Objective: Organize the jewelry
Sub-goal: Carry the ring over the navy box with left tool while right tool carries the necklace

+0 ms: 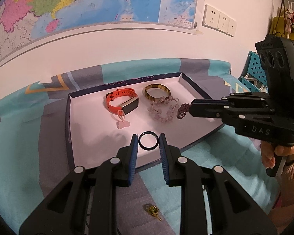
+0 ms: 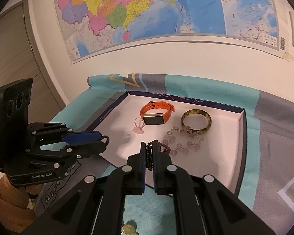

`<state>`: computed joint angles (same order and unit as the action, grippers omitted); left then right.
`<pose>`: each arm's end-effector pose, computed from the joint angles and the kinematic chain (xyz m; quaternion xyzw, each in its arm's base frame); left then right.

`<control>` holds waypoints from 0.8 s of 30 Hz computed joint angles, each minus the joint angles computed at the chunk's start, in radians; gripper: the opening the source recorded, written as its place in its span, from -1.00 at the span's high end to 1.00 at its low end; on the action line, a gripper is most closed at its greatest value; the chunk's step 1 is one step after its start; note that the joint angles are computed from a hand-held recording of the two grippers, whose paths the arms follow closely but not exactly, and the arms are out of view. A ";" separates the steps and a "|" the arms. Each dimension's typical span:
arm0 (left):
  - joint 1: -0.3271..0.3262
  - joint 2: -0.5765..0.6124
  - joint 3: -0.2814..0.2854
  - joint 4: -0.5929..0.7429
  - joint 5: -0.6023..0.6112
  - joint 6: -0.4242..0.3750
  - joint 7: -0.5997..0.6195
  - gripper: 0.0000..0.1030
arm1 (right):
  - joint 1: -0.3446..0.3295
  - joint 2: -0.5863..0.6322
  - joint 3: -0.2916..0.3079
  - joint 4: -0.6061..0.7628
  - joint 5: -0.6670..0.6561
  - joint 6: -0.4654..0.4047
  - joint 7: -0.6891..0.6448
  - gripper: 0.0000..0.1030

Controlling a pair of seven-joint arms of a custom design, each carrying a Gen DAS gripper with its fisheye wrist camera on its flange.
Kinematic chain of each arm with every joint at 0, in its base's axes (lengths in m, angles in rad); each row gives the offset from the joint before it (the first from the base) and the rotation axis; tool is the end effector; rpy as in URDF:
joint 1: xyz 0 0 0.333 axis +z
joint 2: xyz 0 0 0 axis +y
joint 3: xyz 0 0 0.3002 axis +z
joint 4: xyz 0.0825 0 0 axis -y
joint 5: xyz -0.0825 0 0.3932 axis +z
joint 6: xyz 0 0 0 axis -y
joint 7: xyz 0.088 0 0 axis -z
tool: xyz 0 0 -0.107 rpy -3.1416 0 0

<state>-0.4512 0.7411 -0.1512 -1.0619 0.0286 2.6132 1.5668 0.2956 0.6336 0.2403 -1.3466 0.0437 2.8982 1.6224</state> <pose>0.6864 -0.4160 0.4824 -0.4547 0.7967 -0.3647 0.1599 0.6929 0.3467 0.4592 -0.7253 0.5179 -0.1525 0.4271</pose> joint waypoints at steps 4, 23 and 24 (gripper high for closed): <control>-0.003 0.027 0.002 0.041 0.000 -0.019 -0.006 0.57 | 0.005 0.021 -0.003 0.029 -0.002 -0.010 -0.004 0.91; -0.015 0.103 0.013 0.167 0.013 -0.076 -0.016 0.57 | 0.011 0.061 -0.007 0.084 0.008 -0.038 -0.016 0.91; -0.014 0.106 0.012 0.172 0.013 -0.079 -0.015 0.57 | 0.011 0.063 -0.006 0.087 0.009 -0.040 -0.017 0.91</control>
